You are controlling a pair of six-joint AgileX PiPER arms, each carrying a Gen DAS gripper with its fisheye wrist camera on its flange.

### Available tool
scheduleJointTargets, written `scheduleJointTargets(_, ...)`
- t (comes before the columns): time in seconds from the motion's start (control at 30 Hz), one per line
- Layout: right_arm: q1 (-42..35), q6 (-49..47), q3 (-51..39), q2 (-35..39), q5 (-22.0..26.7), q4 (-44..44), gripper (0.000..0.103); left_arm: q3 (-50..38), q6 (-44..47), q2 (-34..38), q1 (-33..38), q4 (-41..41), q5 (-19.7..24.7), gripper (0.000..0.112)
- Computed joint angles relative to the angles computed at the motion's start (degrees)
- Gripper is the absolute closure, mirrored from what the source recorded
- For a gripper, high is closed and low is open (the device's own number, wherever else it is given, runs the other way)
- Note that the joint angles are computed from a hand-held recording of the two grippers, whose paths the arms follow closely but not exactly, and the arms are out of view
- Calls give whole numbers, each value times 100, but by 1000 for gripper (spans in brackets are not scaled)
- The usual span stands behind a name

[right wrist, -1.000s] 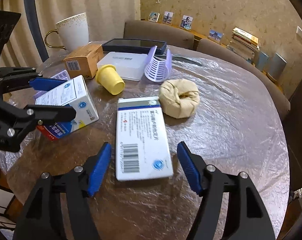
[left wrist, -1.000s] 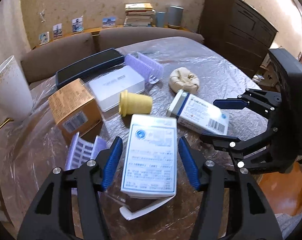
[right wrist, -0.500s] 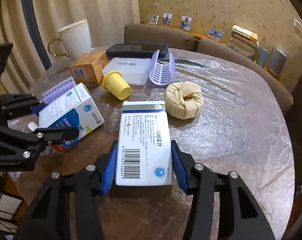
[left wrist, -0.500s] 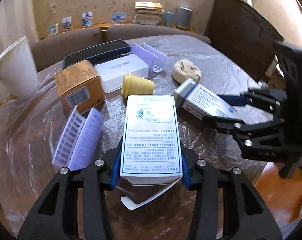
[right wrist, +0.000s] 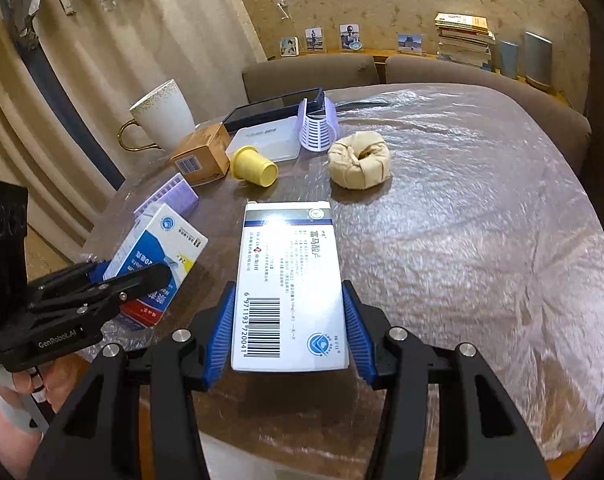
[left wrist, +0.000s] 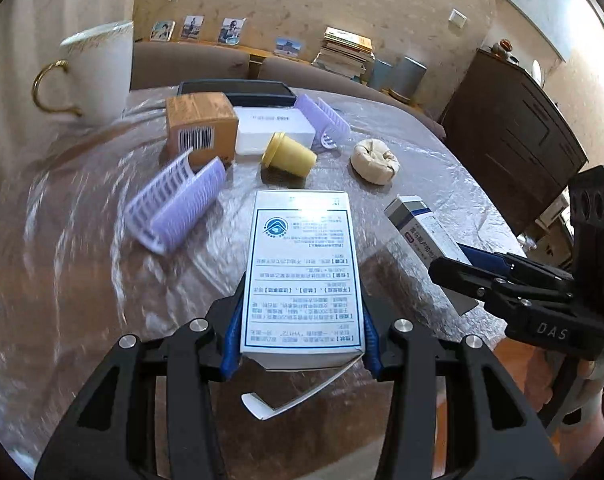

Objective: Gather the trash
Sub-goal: 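Carry both medicine boxes off the table toward the white bin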

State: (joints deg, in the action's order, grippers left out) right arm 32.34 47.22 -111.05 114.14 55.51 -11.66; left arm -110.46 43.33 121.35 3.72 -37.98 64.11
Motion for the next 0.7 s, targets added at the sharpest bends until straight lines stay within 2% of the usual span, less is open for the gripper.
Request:
scheduleJointTargets(0.07, 32, 54, 139, -88, -21, -13, 53, 318, 43, -196, -23, 79, -211, 65)
scheduleJointTargets(0.27, 218, 290, 384, -283, 16, -200, 53, 855, 20, -557, -59, 220, -485, 65)
scheduleJointTargets(0.7, 523, 716, 1084, -847, -11, -486, 53, 1883, 175, -1279, -68, 278, -942, 65)
